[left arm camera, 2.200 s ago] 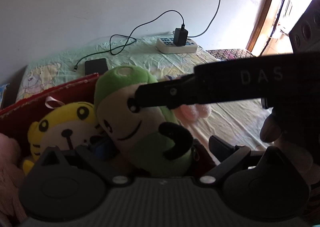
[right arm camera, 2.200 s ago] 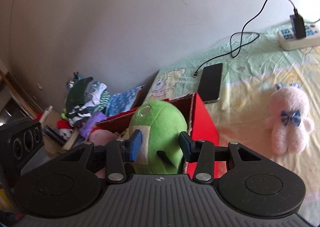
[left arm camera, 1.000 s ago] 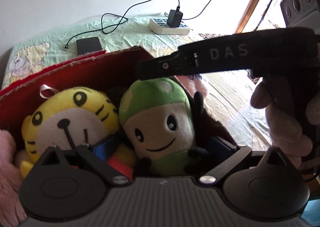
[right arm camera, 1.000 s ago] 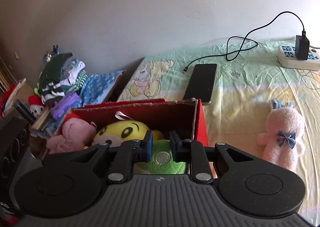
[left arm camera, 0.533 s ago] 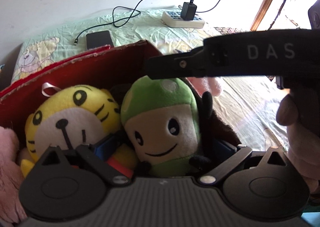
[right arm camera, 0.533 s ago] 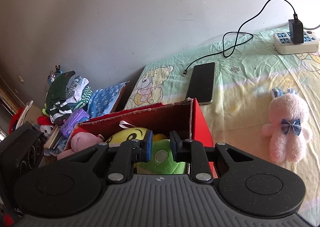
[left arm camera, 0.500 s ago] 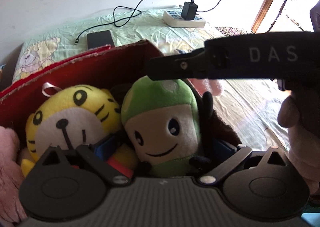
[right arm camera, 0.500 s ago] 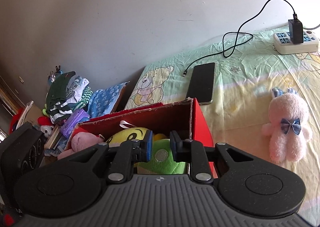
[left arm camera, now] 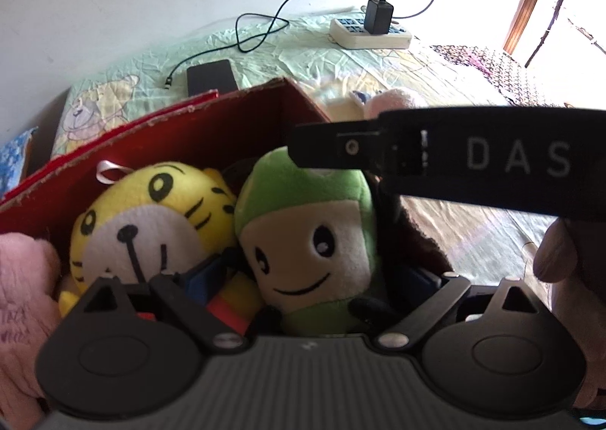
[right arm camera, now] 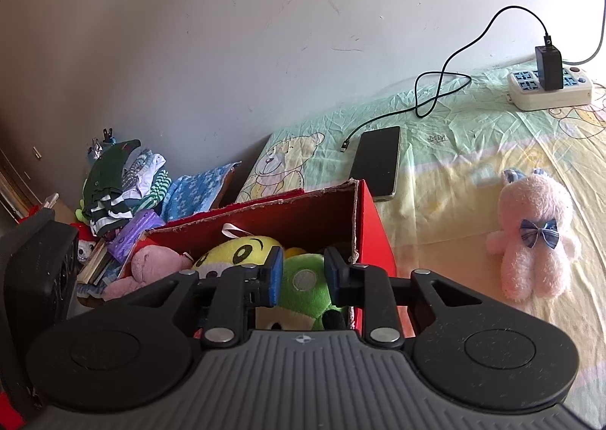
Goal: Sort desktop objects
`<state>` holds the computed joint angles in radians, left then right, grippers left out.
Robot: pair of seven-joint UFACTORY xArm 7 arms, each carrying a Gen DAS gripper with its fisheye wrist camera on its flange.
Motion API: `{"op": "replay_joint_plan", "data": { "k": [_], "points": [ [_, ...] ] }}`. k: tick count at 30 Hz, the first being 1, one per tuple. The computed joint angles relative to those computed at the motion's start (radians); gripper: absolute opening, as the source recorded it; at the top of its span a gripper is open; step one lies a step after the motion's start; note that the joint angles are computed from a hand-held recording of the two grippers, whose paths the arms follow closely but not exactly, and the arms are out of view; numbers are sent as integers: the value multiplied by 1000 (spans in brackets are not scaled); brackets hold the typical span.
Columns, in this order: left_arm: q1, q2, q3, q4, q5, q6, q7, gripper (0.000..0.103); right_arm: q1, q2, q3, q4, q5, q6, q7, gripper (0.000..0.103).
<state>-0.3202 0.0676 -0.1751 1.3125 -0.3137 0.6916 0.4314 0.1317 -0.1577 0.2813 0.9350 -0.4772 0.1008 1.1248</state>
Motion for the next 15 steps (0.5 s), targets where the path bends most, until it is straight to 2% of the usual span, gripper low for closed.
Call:
{"op": "replay_joint_plan", "data": {
  "k": [4, 15],
  "points": [
    [-2, -10, 3, -7, 24, -1, -30, 97, -20, -19, 14, -20, -17, -12, 43, 26],
    [-10, -57, 6, -64, 68, -21, -108, 97, -16, -38, 42, -37, 25, -23, -9, 29]
  ]
}}
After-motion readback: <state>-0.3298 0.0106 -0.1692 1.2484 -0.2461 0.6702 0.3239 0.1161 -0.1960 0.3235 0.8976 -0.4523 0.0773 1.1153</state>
